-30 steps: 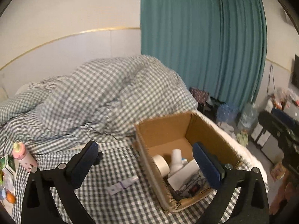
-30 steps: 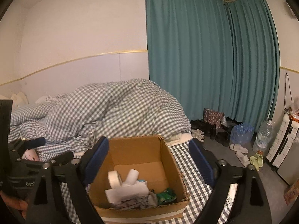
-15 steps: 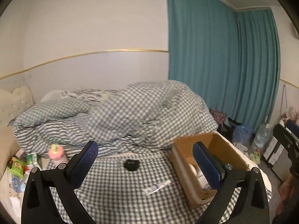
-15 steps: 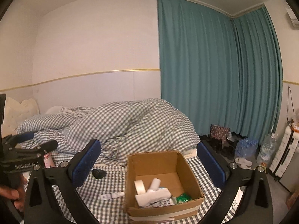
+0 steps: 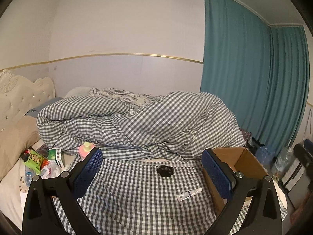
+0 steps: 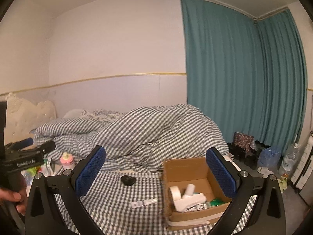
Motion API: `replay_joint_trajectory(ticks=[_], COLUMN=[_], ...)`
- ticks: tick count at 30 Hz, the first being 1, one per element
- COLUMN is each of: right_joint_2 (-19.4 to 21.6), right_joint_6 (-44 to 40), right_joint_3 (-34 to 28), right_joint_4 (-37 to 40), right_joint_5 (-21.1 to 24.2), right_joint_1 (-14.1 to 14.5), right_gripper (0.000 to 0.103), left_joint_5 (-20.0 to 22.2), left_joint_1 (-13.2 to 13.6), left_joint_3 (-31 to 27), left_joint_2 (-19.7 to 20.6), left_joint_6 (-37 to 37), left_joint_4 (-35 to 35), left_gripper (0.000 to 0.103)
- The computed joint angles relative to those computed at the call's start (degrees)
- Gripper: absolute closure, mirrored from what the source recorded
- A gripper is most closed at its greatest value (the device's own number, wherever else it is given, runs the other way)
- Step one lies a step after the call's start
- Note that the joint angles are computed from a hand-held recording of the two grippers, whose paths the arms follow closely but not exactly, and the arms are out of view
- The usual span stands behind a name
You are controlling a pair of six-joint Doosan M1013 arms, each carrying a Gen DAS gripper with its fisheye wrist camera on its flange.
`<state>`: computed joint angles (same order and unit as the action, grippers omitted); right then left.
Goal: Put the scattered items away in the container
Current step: 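Withdraw both grippers toward the black hair tie and white tube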
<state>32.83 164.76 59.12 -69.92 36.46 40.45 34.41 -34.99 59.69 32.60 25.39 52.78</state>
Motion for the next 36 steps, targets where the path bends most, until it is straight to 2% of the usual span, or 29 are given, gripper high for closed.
replay_joint_trajectory(ticks=[6, 17, 23, 29, 36], right_joint_2=[2.6, 6.7, 10.5, 14.6, 19.3], right_joint_6=[-11.2, -22.0, -29.4, -36.6, -43.8], right_joint_3=[-3.8, -9.1, -14.5, -20.7, -28.8], right_joint_4=[7.7, 19.6, 24.7, 30.1, 36.1], right_joint_5=[-0.9, 0.3, 2.3, 5.5, 9.0], right_joint_1=[0.6, -0.5, -1.0, -2.1, -4.1], right_gripper=[0.000, 0.000, 0.000, 0.000, 0.000], left_joint_5=[-0.4, 0.8, 1.4, 0.1, 2.6], left_joint_1=[0.7, 2.3, 3.5, 4.1, 3.6], left_joint_3=[0.3, -3.4, -5.2, -6.8, -12.2], left_joint_2=[0.2, 4.0, 6.1, 8.5, 13.1], left_joint_6=[1.2, 8.1, 11.8, 18.8, 30.0], left_joint_4=[-2.0, -9.3, -14.6, -22.1, -28.8], left_gripper=[0.000, 0.000, 0.000, 0.000, 0.000])
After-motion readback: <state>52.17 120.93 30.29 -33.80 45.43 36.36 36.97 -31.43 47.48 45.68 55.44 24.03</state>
